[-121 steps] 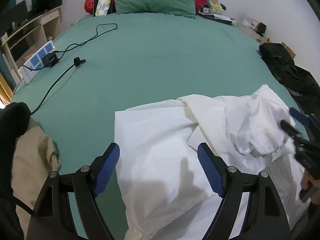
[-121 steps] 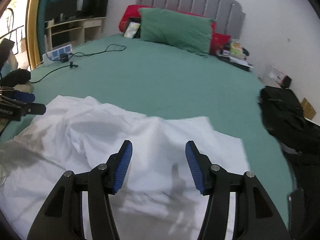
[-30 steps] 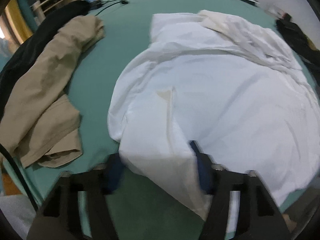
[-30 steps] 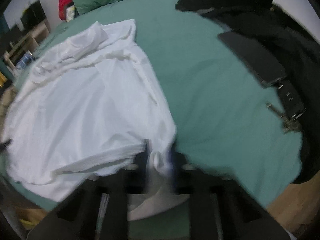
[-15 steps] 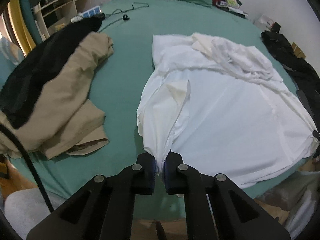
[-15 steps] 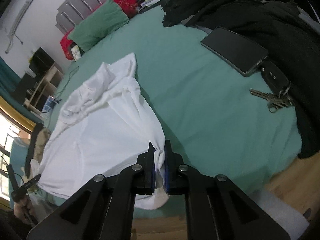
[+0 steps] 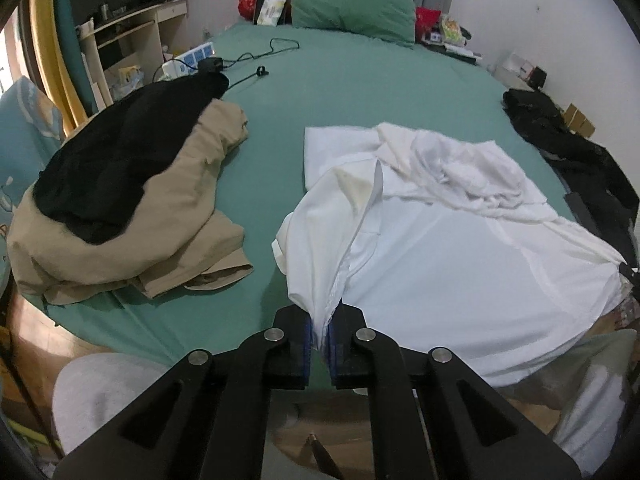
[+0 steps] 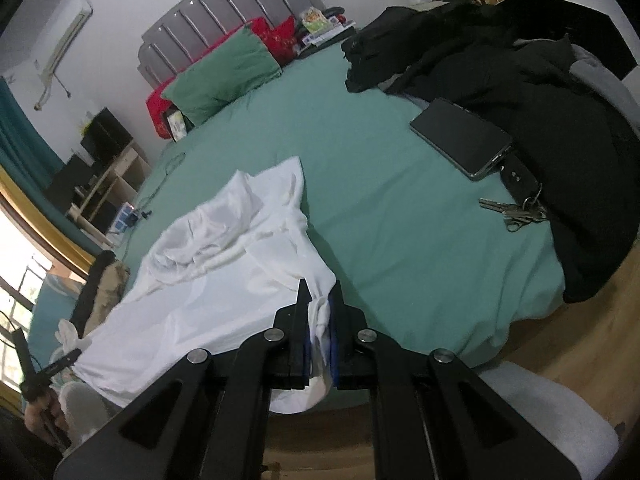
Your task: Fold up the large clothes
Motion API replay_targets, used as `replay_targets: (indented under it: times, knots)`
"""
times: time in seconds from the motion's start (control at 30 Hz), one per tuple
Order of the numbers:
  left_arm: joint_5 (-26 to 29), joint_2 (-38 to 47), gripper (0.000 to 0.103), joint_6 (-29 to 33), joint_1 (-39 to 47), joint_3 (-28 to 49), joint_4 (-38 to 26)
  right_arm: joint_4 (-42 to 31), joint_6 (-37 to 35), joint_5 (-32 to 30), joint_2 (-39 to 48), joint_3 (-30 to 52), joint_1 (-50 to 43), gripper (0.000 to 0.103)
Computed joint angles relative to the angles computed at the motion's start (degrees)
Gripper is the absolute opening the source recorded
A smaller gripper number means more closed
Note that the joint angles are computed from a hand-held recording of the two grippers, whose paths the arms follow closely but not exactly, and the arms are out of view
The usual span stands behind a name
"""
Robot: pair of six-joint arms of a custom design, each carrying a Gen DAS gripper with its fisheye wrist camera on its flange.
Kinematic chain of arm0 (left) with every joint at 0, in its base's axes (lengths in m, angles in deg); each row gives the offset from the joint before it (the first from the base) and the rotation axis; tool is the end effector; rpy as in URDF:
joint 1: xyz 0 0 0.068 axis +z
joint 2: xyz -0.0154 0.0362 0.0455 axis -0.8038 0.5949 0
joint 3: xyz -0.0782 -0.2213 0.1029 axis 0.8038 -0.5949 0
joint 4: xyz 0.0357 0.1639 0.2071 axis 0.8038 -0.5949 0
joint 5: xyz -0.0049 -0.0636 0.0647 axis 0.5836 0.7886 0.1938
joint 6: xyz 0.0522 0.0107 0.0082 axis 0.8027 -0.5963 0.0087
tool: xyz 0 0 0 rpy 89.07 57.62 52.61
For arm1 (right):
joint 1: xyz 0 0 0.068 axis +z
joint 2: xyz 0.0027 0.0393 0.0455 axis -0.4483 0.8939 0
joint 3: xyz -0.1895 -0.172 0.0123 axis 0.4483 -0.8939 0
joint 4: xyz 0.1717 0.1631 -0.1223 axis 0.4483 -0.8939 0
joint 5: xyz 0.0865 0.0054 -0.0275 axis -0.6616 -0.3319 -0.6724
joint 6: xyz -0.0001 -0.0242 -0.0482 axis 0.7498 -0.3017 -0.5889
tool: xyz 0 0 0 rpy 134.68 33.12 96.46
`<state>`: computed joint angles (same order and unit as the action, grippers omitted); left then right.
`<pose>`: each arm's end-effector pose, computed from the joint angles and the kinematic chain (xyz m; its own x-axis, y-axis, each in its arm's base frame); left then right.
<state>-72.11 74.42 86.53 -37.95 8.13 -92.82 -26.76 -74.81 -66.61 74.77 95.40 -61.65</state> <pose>0.3566 0.0882 0.2090 -0.8090 0.0767 -0.5828 0.1506 0.9854 -0.0794 0.2428 -0.1488 0.2351 -0.6283 0.5580 -0.5421 0.3355 0.8230 0.4583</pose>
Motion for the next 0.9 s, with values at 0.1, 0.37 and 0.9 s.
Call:
replay_targets:
  times: [0.1, 0.37, 0.9]
  knots:
    - [1.4, -1.6, 0.007, 0.0, 0.8, -1.0, 0.5, 1.1, 1.5, -2.3, -1.4, 0.4, -0.4, 0.007]
    - [1.8, 1.7, 0.007, -4.4, -0.6, 4.7, 4.1, 6.6, 6.3, -1.9, 1.6, 6.0, 3.3, 0.007]
    - [-1.6, 20.8, 0.007, -10.9, -5.9, 26.6, 9.8, 12.9, 8.7, 7.3, 30.9, 34.5, 10.4, 0.007]
